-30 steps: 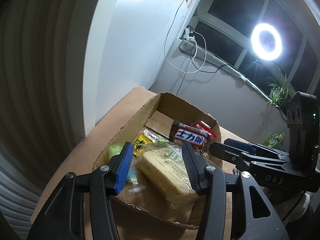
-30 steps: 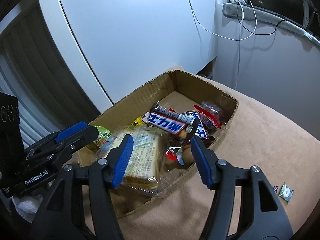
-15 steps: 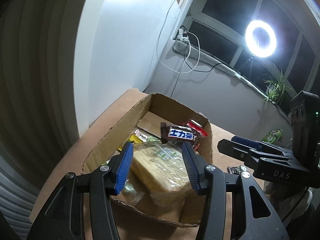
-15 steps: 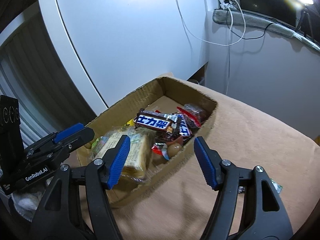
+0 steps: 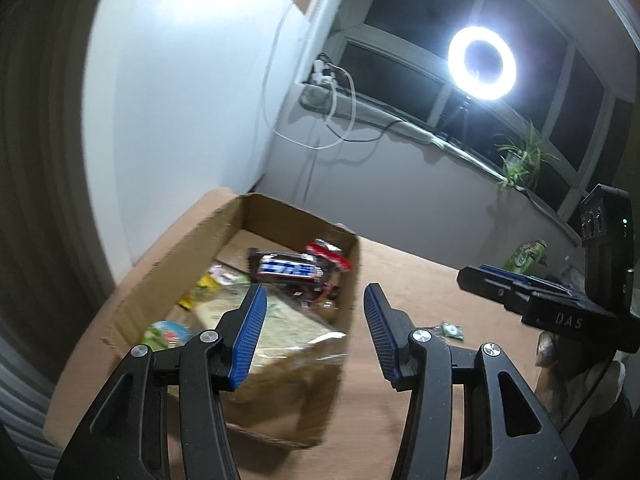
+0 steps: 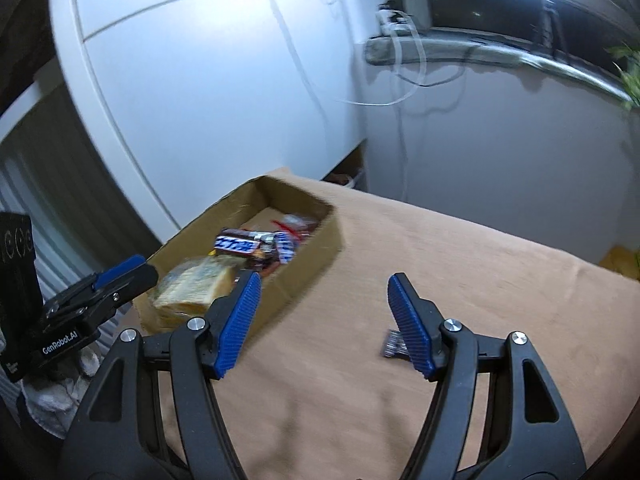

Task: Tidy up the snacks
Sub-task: 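Move both open grippers from the box back to the last two packets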

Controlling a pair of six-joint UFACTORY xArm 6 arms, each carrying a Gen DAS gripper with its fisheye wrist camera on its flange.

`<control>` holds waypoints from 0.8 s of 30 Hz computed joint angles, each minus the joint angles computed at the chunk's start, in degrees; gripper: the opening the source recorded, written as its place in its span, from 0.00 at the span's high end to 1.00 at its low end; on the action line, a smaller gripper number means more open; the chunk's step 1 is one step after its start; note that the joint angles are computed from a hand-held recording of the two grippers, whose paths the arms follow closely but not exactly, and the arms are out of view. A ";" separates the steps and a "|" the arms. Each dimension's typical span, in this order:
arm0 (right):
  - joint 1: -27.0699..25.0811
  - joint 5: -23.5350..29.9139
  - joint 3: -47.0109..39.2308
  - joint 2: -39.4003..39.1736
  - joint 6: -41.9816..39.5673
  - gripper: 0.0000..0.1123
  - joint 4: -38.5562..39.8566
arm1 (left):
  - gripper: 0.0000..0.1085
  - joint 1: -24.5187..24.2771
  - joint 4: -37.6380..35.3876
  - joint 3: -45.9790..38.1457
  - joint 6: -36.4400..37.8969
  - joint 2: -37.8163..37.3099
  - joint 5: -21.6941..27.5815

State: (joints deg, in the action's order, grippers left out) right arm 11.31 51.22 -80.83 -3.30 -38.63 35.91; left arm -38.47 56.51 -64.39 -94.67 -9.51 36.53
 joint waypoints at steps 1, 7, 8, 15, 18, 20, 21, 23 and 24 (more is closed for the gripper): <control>-1.00 0.05 -0.03 0.04 0.09 0.39 0.08 | 0.54 -0.20 -0.19 -0.86 0.40 0.86 -0.29; -6.06 0.84 -0.24 0.60 -0.09 0.39 0.12 | 0.54 -1.14 -1.59 -5.69 3.01 6.19 -2.86; -6.80 0.97 -0.21 0.74 -0.26 0.39 0.13 | 0.54 -1.29 -2.02 -6.66 3.72 7.23 -3.31; -10.84 3.97 -1.31 3.42 -4.51 0.39 -2.14 | 0.54 -2.05 -9.90 -15.05 15.64 16.17 -7.19; -11.75 5.51 -2.54 5.33 -6.60 0.39 -4.83 | 0.54 -2.39 -14.65 -18.29 22.88 19.54 -7.07; -12.36 6.39 -3.44 6.78 -7.96 0.39 -6.29 | 0.54 -2.46 -18.80 -20.68 28.45 22.12 -6.94; -12.62 6.77 -3.72 7.26 -8.50 0.39 -6.54 | 0.54 -2.47 -20.94 -22.40 31.13 23.91 -6.41; -12.75 7.79 -4.53 8.55 -9.62 0.39 -6.95 | 0.54 -2.40 -24.18 -24.56 35.15 26.29 -5.95; -12.82 8.30 -4.84 9.03 -10.25 0.41 -7.13 | 0.54 -2.46 -26.78 -26.45 38.67 28.17 -5.31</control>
